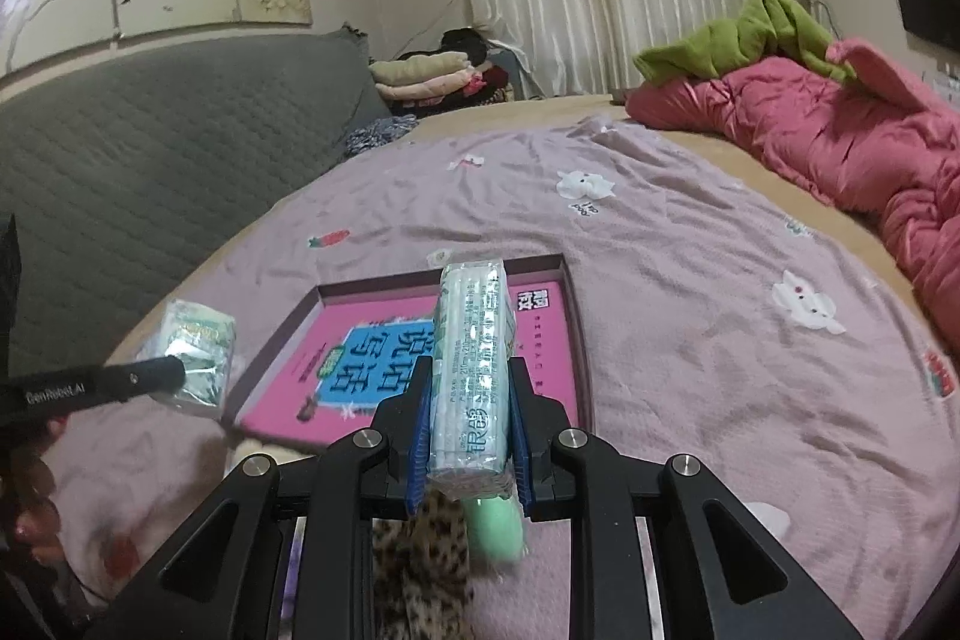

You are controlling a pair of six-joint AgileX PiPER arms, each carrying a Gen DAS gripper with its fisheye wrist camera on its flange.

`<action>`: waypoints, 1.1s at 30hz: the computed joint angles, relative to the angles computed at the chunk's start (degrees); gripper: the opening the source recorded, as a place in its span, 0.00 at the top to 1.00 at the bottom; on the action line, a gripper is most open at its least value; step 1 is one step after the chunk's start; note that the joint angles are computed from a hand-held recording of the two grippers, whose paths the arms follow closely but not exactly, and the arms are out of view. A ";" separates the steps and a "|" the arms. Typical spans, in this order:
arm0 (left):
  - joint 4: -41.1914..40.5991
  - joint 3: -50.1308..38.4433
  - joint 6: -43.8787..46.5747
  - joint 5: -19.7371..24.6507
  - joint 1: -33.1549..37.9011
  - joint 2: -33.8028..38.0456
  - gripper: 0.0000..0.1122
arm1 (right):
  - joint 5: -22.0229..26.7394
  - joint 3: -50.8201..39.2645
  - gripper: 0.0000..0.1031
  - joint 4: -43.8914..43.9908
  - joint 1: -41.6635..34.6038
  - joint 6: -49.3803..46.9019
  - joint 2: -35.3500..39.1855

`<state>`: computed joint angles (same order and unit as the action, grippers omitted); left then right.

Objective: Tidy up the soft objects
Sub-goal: 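Lift both held packs up and carry them over the box tray, then lower both packs onto the book in the tray and open both tools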

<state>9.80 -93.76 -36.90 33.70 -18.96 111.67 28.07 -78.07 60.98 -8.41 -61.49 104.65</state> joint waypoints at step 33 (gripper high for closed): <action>1.52 -23.52 7.73 12.60 1.56 20.21 0.82 | 8.94 -27.65 0.64 -28.76 1.70 32.43 23.25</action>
